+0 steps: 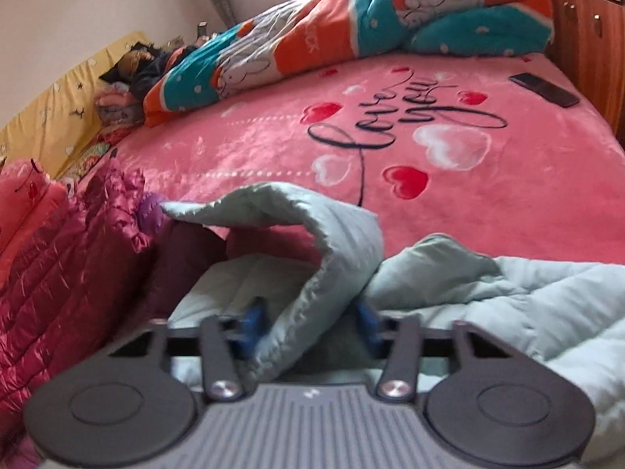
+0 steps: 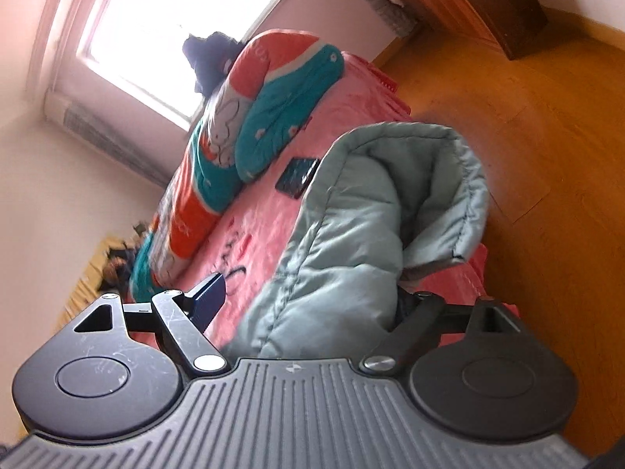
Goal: Fold large clothes
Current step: 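Hold the hood up with the right gripper while the left gripper grasps the jacket edge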
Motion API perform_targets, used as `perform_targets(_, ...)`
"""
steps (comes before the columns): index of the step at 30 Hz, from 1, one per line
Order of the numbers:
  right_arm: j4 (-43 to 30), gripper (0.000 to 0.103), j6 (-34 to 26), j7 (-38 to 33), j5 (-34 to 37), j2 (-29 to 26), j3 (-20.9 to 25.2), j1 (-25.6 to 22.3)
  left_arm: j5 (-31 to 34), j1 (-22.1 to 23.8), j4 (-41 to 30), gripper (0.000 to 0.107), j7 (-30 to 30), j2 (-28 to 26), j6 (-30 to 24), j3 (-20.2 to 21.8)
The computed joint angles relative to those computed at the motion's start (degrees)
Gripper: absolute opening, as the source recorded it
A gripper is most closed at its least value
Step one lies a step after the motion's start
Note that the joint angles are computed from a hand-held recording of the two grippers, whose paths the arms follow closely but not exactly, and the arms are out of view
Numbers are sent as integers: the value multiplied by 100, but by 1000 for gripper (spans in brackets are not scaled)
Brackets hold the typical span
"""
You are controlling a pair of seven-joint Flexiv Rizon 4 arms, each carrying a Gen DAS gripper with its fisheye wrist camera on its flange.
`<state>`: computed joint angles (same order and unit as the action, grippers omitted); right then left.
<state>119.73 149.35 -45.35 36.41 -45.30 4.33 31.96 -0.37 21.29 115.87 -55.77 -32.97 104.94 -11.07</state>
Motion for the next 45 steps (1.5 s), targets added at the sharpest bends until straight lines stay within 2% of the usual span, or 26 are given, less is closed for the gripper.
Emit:
perform_targets(2, -94, 97, -346, -371, 283, 83, -183, 236, 37, 264, 18, 14, -95, -49, 139, -260)
perform_targets(4, -235, 76, -621, -786, 661, 118, -379, 493, 107, 473, 31, 7, -291, -87, 389, -447)
perform_targets(5, -262, 54, -704, -931, 738, 130, -418, 544, 188, 601, 60, 5, -415, -88, 527, -540)
perform_targets(6, -312, 41, -800, -1075, 793, 141, -463, 586, 291, 761, 107, 5, -571, -67, 685, -635)
perform_targets(9, -563, 33, -908, -1554, 1130, 123, -637, 812, 601, 1157, 174, 4, -1057, 17, 1129, -774)
perform_targets(13, -773, 28, -547, -1806, 1100, 77, -470, 774, 890, 1711, 200, 4, -1740, 308, 1540, -736)
perform_targets(17, -953, 27, -119, -1818, 704, 28, -245, 600, 775, 1739, 30, 3, -2113, 542, 1824, -138)
perform_targets(20, -1086, 27, 86, -1593, 272, -11, -47, 377, 846, 2025, -137, 4, -2562, 721, 1733, 46)
perform_targets(25, -1251, 27, 697, -1131, -536, -112, 77, 77, 588, 2062, -542, 4, -3273, 626, 1821, 504)
perform_targets(28, -1519, 27, 1010, -916, -896, -249, 80, -80, 495, 1977, -665, 4, -3599, 436, 1816, 781)
perform_targets(32, -1680, 27, 982, -986, -1174, -450, 16, -187, 806, 2207, -655, 6, -3825, 238, 1422, 689)
perform_targets(36, -1883, 31, -14, -1408, -672, -550, -104, -129, 1114, 2552, -400, 7, -4029, 142, 1380, 475)
perform_targets(39, -1942, 36, -879, -1444, -424, -593, -193, -143, 1451, 2909, -175, 10, -4142, 206, 1345, 270)
perform_targets(40, -1926, 46, -1091, -1415, -387, -598, -235, -144, 1627, 3108, -143, 15, -4166, 223, 1253, 118)
perform_targets(42, -1854, 91, -1377, -1369, -291, -558, -350, -76, 1977, 3501, 164, 32, -4200, 407, 1186, -132)
perform_targets(43, -1791, 99, -1467, -1331, -262, -527, -400, -62, 2143, 3674, 264, 41, -4183, 425, 1206, -228)
perform_targets(45, -1658, 102, -1535, -1256, -220, -443, -477, -13, 2658, 4209, 588, 45, -4168, 585, 1215, -563)
